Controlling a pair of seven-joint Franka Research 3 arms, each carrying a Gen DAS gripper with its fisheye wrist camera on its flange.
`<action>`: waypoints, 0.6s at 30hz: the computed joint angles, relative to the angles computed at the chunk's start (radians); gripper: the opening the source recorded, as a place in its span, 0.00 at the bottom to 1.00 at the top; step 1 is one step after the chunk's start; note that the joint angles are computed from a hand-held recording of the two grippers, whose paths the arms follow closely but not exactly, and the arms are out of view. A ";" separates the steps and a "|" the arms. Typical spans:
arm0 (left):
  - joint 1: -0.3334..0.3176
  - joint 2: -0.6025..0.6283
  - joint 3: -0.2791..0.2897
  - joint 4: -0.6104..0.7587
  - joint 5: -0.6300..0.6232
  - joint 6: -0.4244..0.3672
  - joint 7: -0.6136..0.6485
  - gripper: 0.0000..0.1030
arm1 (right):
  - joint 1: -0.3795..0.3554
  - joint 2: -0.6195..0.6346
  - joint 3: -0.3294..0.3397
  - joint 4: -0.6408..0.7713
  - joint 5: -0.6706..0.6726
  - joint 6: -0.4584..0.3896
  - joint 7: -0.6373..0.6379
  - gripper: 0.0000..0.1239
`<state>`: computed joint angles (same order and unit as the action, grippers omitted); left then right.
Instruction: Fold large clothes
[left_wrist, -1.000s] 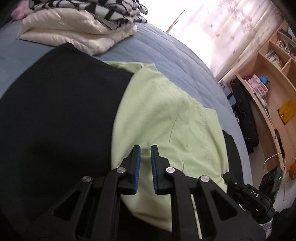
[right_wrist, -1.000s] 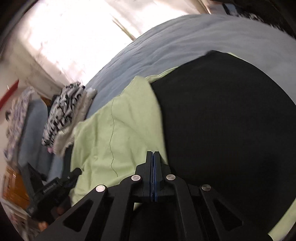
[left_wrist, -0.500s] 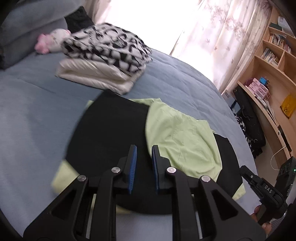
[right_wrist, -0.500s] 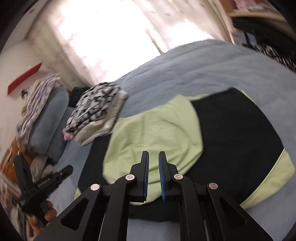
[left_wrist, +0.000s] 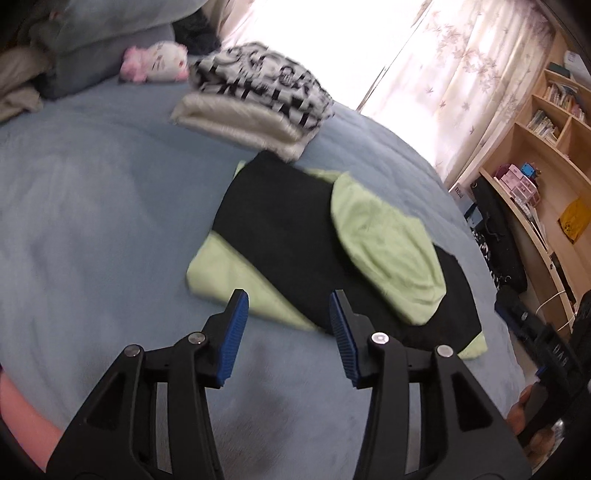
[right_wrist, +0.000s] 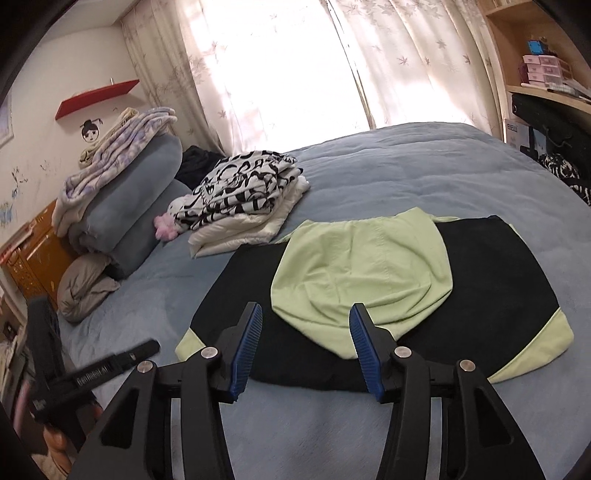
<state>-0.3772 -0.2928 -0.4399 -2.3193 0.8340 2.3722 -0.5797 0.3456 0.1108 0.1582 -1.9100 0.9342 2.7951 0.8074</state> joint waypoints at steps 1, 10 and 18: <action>0.000 -0.003 -0.001 -0.021 0.002 0.024 -0.031 0.41 | 0.002 -0.002 0.001 -0.005 -0.004 -0.002 0.006 0.40; 0.078 0.061 -0.013 -0.129 0.245 0.264 -0.459 0.41 | 0.026 0.005 0.003 -0.012 -0.086 -0.007 0.059 0.40; 0.087 0.115 0.048 -0.124 0.520 0.285 -0.753 0.41 | 0.045 0.102 -0.003 0.075 -0.278 -0.008 0.222 0.40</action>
